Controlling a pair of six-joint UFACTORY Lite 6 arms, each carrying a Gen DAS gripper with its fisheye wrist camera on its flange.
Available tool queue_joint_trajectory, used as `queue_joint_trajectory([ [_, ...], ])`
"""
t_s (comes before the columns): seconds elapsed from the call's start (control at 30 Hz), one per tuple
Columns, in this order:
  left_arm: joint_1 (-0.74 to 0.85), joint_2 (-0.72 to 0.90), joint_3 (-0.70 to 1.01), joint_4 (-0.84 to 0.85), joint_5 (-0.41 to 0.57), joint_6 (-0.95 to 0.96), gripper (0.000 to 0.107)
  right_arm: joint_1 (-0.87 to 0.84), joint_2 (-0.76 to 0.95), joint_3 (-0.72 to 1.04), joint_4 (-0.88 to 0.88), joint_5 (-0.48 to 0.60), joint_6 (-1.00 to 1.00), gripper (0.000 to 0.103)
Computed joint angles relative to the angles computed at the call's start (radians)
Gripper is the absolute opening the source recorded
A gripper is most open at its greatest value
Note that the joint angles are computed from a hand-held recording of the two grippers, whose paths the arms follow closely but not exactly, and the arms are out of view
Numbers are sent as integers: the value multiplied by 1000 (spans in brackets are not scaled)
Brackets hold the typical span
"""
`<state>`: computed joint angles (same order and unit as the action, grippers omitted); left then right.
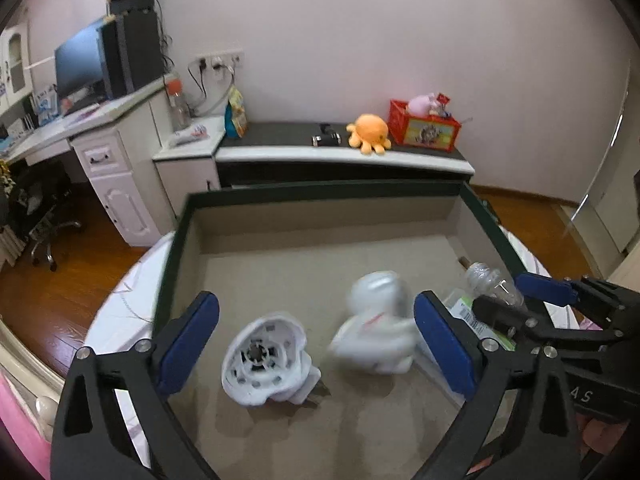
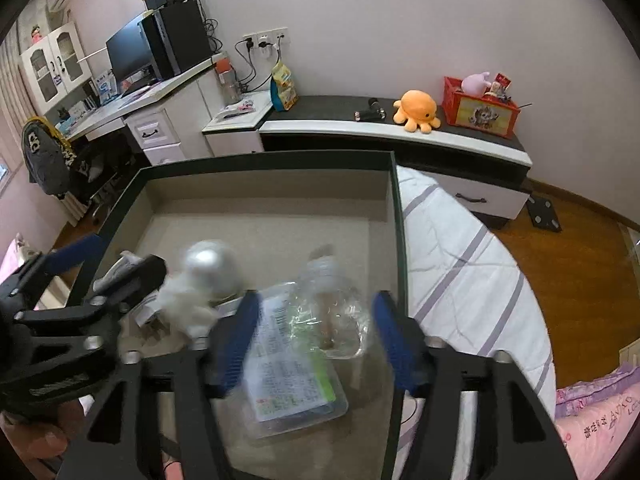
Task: Organize rigid objects
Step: 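Place the astronaut and glass bottle into the pink tray and release, then withdraw both tools from the tray toward the table items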
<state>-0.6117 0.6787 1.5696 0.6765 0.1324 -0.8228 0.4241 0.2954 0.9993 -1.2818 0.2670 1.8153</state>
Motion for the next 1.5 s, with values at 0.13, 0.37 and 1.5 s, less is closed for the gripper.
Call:
queue_joint_trajectory([
  [0.13, 24, -143, -162, 405, -46, -419, 103, 11, -92, -84, -162, -28, 202, 89],
  [0.37, 14, -510, -525, 1115, 3, -1151, 103, 145, -281, -211, -136, 130, 294, 103],
  [1.5, -581, -1570, -1271, 450, 589, -792, 103, 1294, -300, -204, 385, 1197, 725, 103],
])
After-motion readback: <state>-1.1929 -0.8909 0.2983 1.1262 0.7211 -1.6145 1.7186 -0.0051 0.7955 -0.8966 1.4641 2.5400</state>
